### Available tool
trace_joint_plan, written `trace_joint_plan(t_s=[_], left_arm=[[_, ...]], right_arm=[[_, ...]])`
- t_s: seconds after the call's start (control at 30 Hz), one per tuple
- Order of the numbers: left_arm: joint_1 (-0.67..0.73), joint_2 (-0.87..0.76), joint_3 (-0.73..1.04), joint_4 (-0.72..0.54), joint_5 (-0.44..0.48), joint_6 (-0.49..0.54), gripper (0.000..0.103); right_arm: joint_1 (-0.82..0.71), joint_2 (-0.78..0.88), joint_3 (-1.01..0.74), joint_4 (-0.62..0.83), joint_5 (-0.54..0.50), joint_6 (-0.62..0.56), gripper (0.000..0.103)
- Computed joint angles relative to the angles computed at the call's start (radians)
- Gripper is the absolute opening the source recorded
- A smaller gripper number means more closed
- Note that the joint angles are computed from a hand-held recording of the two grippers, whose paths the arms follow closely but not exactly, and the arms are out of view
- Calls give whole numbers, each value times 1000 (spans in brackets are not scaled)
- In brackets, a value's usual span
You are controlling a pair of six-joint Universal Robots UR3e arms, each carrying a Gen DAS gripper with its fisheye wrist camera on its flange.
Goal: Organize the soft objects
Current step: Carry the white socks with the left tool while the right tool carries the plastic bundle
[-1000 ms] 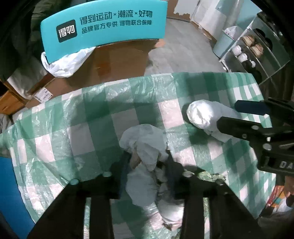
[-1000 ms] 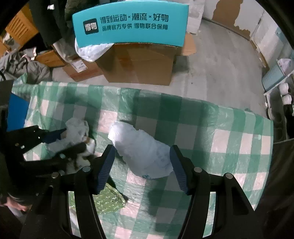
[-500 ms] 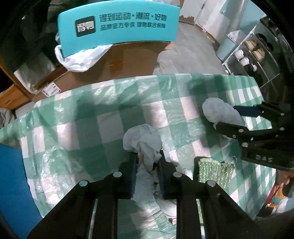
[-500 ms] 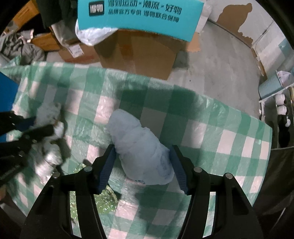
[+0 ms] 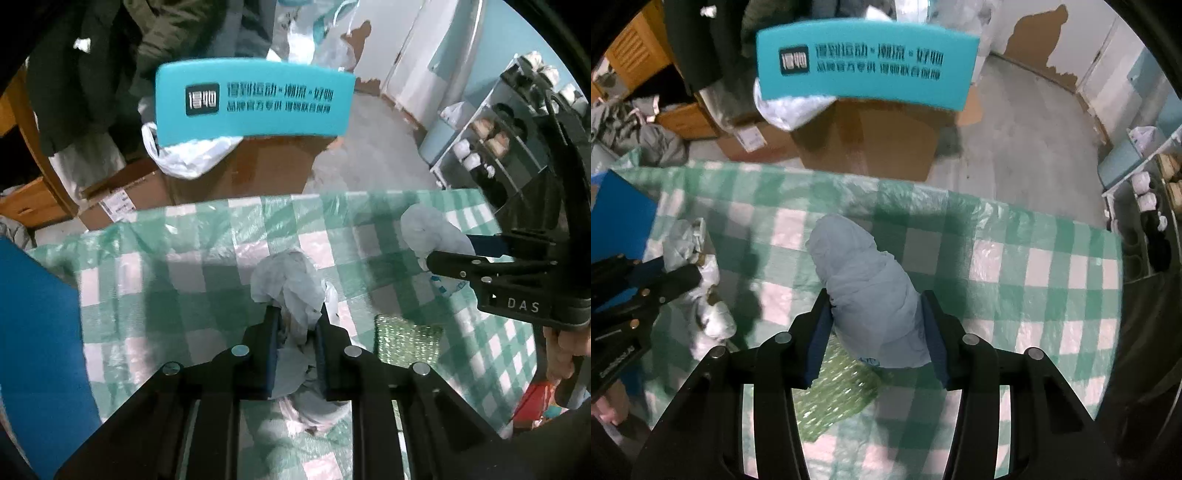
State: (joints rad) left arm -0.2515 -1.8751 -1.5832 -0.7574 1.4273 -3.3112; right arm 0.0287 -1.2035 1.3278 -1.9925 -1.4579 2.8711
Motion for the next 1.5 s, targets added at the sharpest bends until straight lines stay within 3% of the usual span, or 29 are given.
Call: trace_joint_plan(t_s=[0.77, 1.5], left_arm=[[33, 434, -197, -51, 41, 66, 14], [108, 767, -289, -167, 90, 112, 14]], right_arm=[[72, -351, 163, -35, 91, 133, 46], [221, -374, 140, -74, 112, 222, 46]])
